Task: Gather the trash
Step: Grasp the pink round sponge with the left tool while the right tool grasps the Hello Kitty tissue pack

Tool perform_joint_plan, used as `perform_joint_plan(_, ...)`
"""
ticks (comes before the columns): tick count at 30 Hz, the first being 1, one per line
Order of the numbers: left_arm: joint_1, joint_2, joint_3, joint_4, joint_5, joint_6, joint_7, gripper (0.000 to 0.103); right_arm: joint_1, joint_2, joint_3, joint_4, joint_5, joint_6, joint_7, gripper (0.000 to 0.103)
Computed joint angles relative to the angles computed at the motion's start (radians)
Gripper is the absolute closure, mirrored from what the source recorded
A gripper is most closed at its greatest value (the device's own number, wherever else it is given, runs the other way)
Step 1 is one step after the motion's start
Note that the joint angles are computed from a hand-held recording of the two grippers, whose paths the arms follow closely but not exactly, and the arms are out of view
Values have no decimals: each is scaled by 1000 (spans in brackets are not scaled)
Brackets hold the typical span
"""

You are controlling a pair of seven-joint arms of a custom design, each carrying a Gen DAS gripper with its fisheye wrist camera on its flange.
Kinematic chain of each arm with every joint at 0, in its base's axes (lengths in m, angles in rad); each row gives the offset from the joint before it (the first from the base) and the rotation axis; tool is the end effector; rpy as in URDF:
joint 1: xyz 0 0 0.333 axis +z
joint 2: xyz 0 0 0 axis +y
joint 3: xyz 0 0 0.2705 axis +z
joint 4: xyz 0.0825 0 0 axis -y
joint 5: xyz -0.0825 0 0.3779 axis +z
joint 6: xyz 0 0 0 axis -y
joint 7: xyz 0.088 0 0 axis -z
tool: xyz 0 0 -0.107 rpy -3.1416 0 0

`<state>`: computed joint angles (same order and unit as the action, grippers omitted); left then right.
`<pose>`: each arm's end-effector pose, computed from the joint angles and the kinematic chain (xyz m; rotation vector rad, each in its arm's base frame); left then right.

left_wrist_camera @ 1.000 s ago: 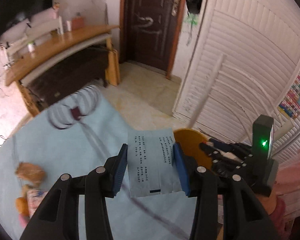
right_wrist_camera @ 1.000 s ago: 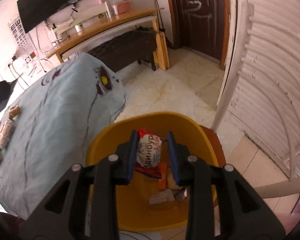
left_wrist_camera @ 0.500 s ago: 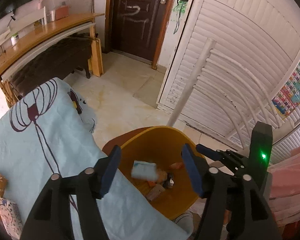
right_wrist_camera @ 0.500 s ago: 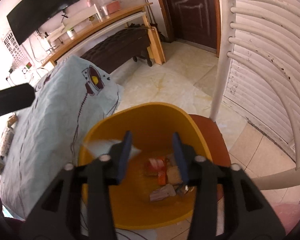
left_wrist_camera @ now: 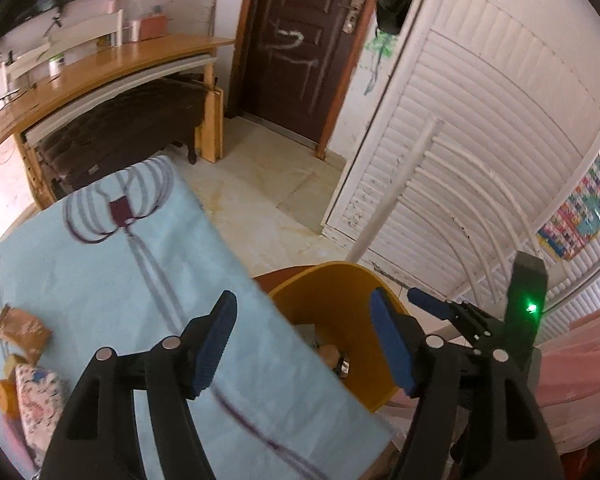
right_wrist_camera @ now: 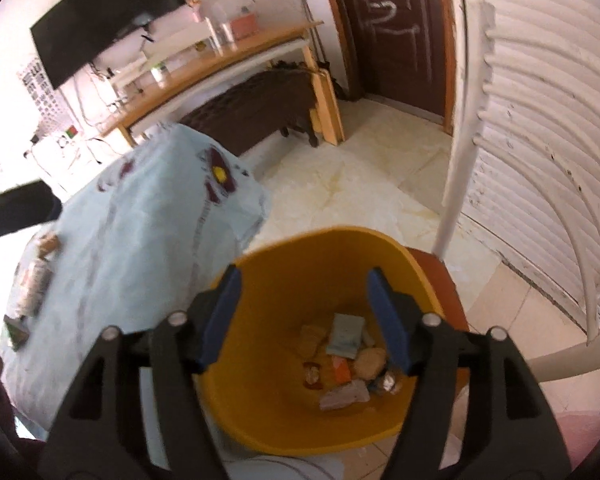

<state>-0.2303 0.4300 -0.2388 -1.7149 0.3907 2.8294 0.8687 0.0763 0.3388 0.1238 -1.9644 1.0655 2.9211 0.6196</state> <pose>0.6095 -0.3087 0.3871 -1.8738 1.9478 -0.9188 0.6149 0.0655 0.3084 -1.8183 1.5677 -0.3234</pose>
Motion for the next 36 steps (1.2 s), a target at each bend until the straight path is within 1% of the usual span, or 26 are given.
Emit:
perform_joint_plan(2, 0, -48, 21, -60, 19, 22, -35, 36, 0, -24, 18, -10, 28, -7, -32, 40)
perform_joint_plan(6, 8, -161, 64, -198, 81, 55, -124, 32, 39, -56, 33, -19, 41, -19, -65, 39)
perform_joint_plan(7, 8, -203, 85, -250, 116, 63, -168, 32, 49, -63, 33, -21, 41, -24, -69, 38)
perform_joint_plan(11, 48, -315, 102, -378, 181, 63, -248, 31, 97, -76, 39, -16, 24, -53, -80, 37)
perform_joint_plan(13, 74, -379, 117, -446, 242, 58, -308, 31, 121, -79, 43, -10, 13, -68, -80, 35)
perform_joint_plan(16, 116, -449, 118, -523, 287, 52, -353, 31, 160, -75, 49, 2, -20, -84, -68, 34)
perform_joint_plan(18, 146, -491, 122, -578, 278, 57, -344, 30, 187, -69, 49, 10, -58, -92, -44, 34)
perform_joint_plan(21, 174, -529, 127, -628, 242, 43, -293, 30, 214, -61, 52, 18, -101, -97, -13, 34)
perform_joint_plan(27, 212, -571, 143, -711, 182, 43, -211, 30, 267, -47, 54, 38, -199, -110, 71, 34)
perform_joint_plan(30, 217, -569, 155, -744, 133, 57, -159, 30, 283, -45, 54, 40, -237, -108, 107, 33)
perform_joint_plan(32, 210, -556, 164, -756, 75, 70, -106, 30, 298, -37, 50, 48, -273, -100, 143, 28)
perform_joint_plan(34, 198, -548, 172, -770, 8, 87, -40, 30, 309, -33, 48, 51, -300, -87, 173, 25)
perform_joint_plan(36, 198, -539, 167, -777, -9, 101, -4, 30, 314, -29, 48, 56, -321, -86, 197, 25)
